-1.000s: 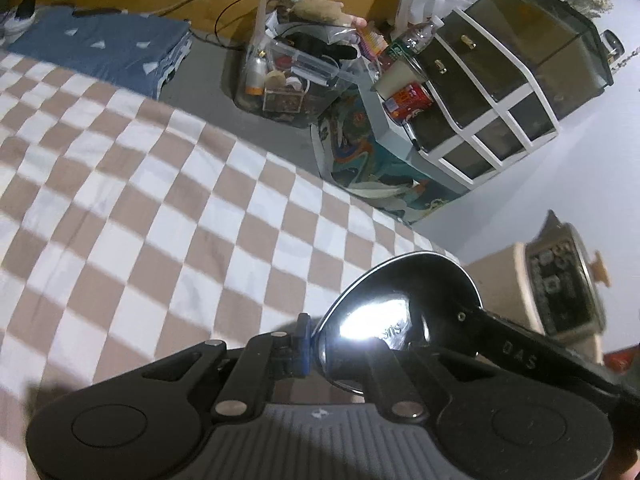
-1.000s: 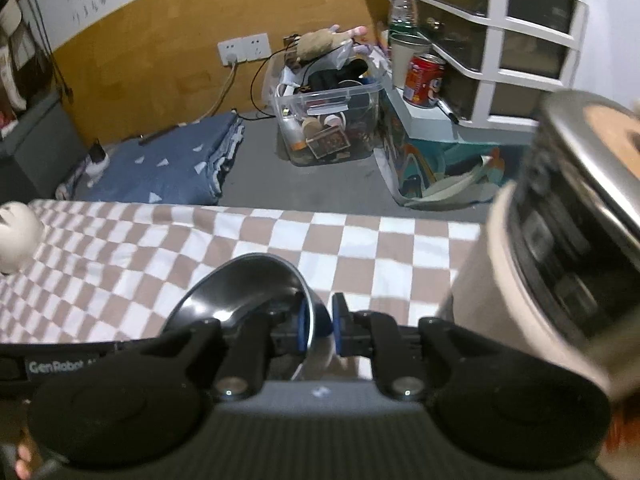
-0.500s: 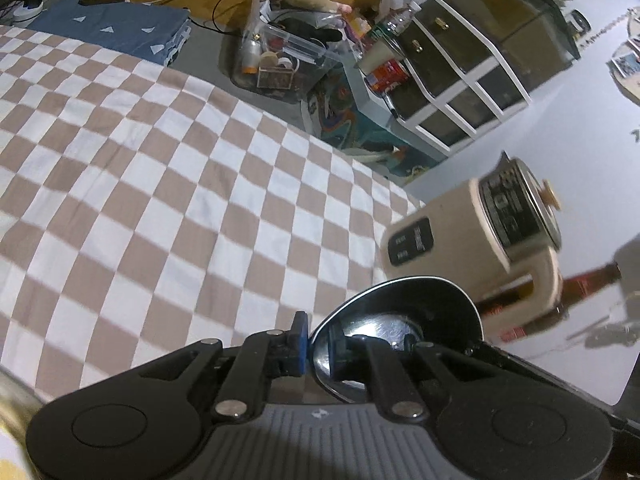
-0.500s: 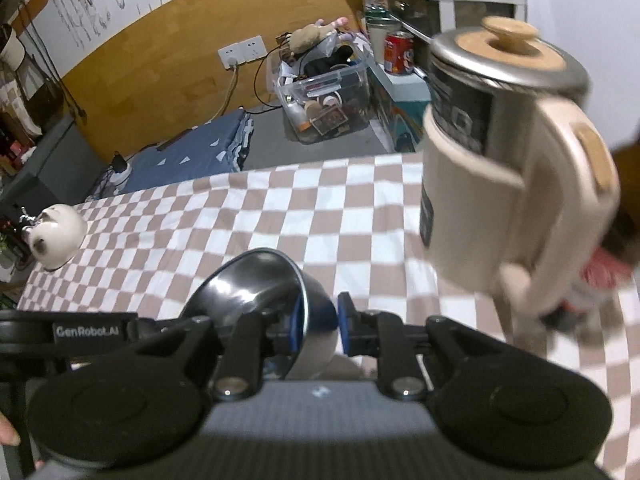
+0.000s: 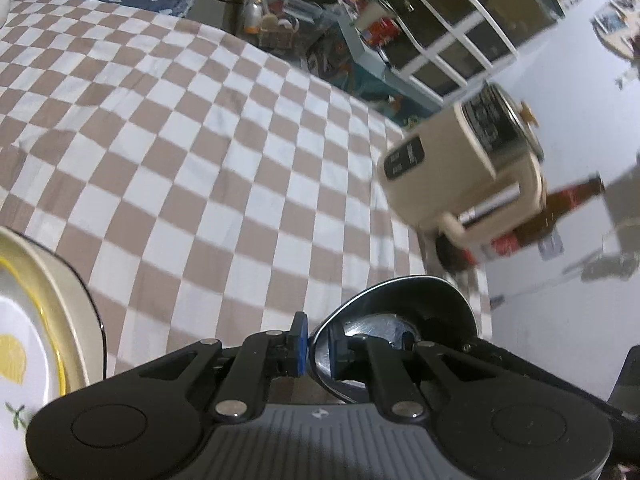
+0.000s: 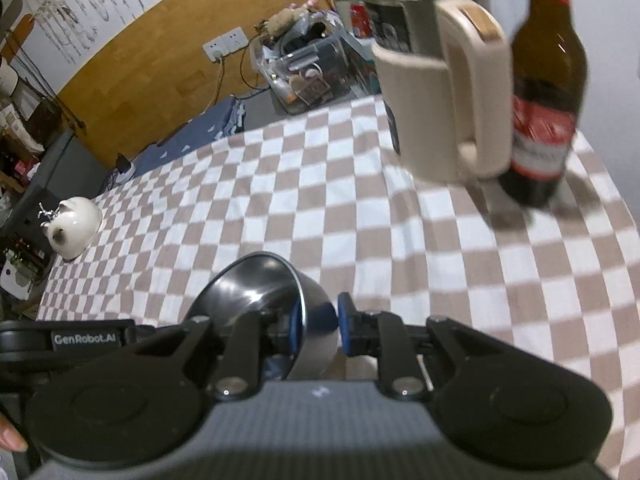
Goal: Organize plates and bowls
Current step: 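Lift the oval steel bowl with both grippers and carry it over the tray, then open the right gripper off the steel tray rim while the left gripper keeps holding it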
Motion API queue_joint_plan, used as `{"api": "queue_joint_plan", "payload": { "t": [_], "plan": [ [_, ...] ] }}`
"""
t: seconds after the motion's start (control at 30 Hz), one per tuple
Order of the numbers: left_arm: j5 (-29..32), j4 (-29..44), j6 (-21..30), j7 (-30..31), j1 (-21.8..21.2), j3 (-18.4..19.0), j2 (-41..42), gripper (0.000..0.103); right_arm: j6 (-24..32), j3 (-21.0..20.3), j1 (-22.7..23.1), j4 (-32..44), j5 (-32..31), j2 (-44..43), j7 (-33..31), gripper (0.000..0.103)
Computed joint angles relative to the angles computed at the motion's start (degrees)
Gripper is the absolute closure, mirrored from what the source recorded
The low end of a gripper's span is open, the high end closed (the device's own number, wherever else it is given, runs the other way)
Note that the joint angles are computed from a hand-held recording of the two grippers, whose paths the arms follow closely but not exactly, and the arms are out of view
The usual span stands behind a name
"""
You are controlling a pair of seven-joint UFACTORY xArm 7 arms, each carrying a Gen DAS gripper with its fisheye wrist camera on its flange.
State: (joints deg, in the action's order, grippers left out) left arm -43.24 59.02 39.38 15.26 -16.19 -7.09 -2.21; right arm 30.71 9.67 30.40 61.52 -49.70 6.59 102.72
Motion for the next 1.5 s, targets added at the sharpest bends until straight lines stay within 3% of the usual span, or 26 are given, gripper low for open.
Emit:
{"api": "queue_joint_plan", "payload": {
  "t": [0.23,0.67,1.1,1.5],
  "plan": [
    [0.7,-4.5,2.6,4.3,-0.9,0.3,-4.1,0.092,-1.3,2.0,0.3,-6.1,1.7,-3.8,4.8,0.081],
    [3.7,-7.8,7.0,4.0,-2.8,0.7,-6.7,0.092,-2.8,5.0,-1.1,-12.5,3.3,-7.4,10.2,0.082],
    [4.6,-8.9,10.2,2.9,-3.7,0.3,-7.2,0.093,-1.2,6.2,-0.6,-12.9,8.0,-7.8,6.8,0.085],
    [4.4,-9.2,9.9,1.1,-3.7,0.3,-7.0,0.092,-3.8,4.7,-1.3,-12.8,7.5,-5.8,5.9,0.085]
  ]
}}
